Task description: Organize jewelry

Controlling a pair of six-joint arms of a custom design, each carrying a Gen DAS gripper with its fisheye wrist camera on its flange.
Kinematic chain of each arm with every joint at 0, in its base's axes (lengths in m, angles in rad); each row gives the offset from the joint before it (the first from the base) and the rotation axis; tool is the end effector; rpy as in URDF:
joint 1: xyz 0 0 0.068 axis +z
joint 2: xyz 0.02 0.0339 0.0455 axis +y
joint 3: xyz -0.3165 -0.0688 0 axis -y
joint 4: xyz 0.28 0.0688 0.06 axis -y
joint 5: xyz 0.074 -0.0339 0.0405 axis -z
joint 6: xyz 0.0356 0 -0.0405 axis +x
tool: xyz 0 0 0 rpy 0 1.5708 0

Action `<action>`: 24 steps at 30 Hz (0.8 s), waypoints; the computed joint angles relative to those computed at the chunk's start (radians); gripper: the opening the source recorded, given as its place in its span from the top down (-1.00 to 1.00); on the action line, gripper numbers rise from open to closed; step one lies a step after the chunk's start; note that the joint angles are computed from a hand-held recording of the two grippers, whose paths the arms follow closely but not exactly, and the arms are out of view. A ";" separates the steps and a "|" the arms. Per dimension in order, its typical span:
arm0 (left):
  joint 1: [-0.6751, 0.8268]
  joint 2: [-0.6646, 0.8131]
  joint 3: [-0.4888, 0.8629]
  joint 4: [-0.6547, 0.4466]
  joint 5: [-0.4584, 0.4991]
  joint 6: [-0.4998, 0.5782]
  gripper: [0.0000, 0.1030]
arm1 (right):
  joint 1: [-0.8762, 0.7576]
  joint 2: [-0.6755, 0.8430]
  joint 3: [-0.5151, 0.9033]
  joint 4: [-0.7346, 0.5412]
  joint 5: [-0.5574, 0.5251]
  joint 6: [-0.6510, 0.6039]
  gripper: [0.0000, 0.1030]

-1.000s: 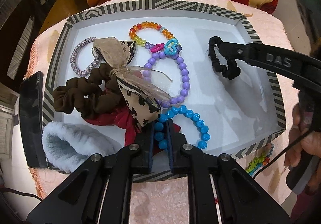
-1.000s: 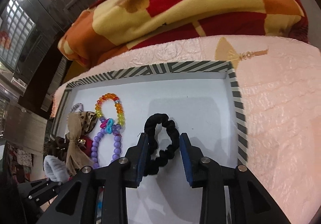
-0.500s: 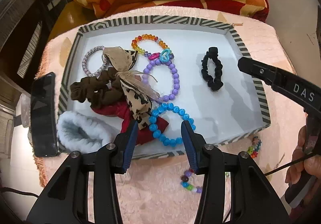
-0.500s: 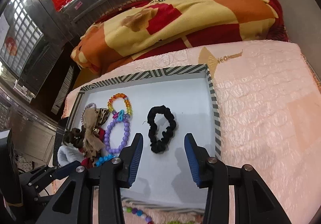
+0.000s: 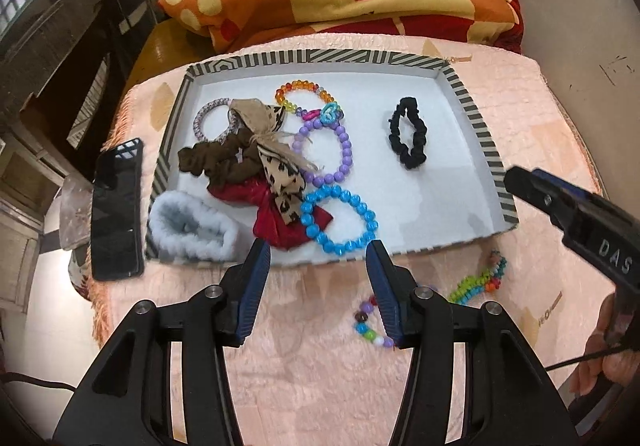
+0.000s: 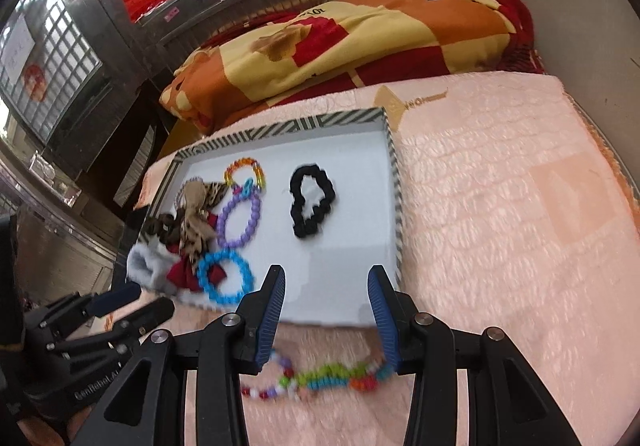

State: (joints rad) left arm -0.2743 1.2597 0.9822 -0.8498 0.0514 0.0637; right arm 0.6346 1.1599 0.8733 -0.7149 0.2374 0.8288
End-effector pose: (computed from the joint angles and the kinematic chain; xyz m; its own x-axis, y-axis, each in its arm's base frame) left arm 0.2458 -0.0711 0.2969 -0.8492 0.3050 -0.4312 0.3465 0.9379 -0.0190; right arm 0.1964 0.1342 0.2906 -0.8079 0.2949 -0.5103 0.1796 0.9478 0.2635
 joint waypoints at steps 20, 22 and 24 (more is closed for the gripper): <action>-0.205 -0.320 -0.146 -0.153 -0.122 -0.211 0.04 | 0.404 -0.230 -0.114 -0.251 0.163 0.354 0.17; -0.227 -0.339 -0.155 -0.166 -0.133 -0.233 0.04 | 0.441 -0.237 -0.119 -0.267 0.175 0.390 0.16; -0.245 -0.359 -0.164 -0.180 -0.142 -0.250 0.04 | 0.470 -0.239 -0.123 -0.278 0.183 0.417 0.16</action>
State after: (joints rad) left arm -0.5197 0.9010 0.8178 -1.0297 -0.0911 -0.1862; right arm 1.1046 0.9204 0.7507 -0.9934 0.4202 1.2458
